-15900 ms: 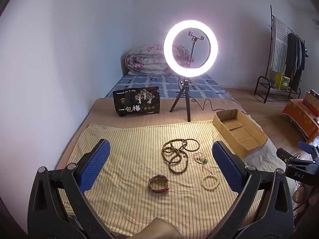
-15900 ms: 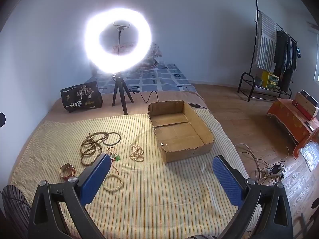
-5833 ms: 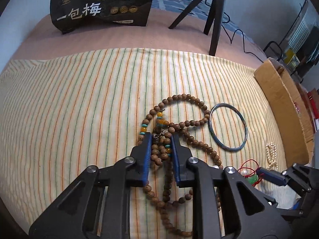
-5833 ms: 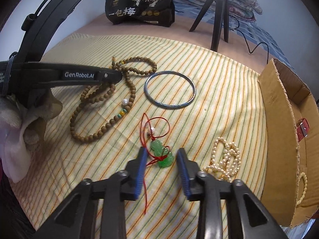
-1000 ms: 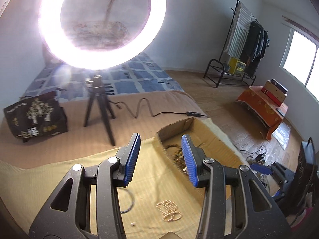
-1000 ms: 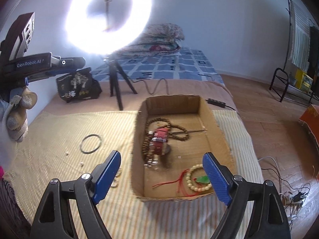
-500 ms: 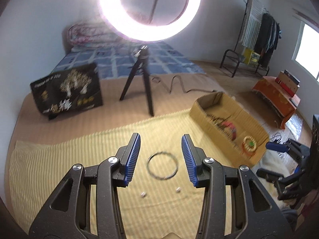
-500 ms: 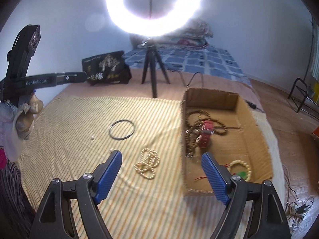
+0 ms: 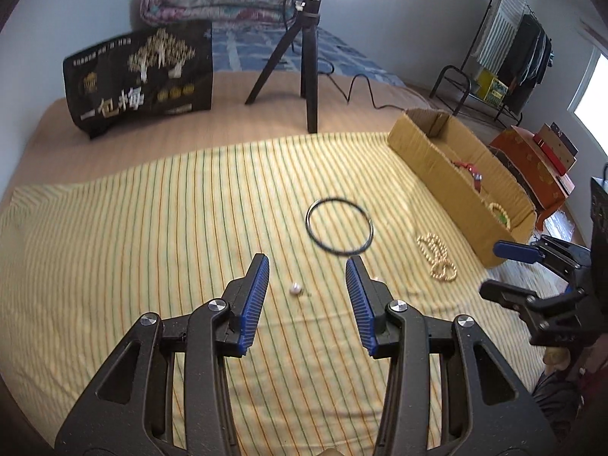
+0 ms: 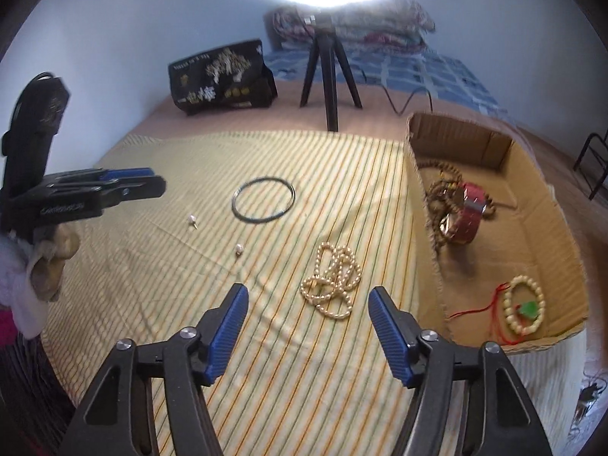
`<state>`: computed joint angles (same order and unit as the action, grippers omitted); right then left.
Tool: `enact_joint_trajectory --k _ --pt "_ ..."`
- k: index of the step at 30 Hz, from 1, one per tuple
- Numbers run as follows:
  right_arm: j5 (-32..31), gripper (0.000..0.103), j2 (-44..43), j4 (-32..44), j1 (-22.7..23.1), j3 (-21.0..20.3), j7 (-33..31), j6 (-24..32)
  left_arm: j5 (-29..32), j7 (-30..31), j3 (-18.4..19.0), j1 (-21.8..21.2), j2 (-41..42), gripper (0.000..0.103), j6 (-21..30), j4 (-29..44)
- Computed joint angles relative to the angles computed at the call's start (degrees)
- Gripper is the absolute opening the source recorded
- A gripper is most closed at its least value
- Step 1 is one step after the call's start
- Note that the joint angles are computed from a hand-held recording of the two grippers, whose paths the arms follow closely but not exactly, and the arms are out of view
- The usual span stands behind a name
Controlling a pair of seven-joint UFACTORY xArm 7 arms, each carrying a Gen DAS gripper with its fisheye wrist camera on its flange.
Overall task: Organize jewelry
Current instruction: 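Move both open tools back toward the pearls on the bed, then grasp a white pearl earring with the left tool while the right tool grasps the pearl necklace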
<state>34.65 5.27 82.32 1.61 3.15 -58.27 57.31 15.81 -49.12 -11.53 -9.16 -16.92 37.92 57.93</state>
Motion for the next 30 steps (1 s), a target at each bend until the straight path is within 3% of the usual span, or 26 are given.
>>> enact_joint_trajectory --k 4,10,13,22,24,30 --pt "-2.1 0.067 1.3 -0.1 0.7 0.4 1.8 -0.7 -2.8 1.0 1.0 -0.6 -0.2 0.037 -1.5 -2.0" --pt "-6.2 0.067 2.1 -1.2 2.1 1.3 3.6 -4.4 -4.8 1.9 1.5 -0.7 0.9 0.036 -3.0 -3.8" --pt "-7.5 0.067 2.8 -1.1 2.6 1.6 5.1 -5.8 -5.5 2.7 1.7 -0.9 1.7 0.028 -3.4 -4.1" --pt "-10.6 0.064 4.4 -0.2 3.1 2.1 8.8 -7.4 -4.6 3.2 1.8 -0.9 3.8 0.027 -4.6 -3.5" --pt "-11.2 0.064 4.6 -0.1 3.2 2.2 9.5 -7.7 -4.0 3.3 1.7 -0.9 4.4 0.02 -4.4 -3.0" --pt "-13.4 0.062 5.3 0.1 3.9 2.4 12.0 -8.1 -2.2 2.8 1.7 -1.1 5.5 0.016 -4.0 -2.4"
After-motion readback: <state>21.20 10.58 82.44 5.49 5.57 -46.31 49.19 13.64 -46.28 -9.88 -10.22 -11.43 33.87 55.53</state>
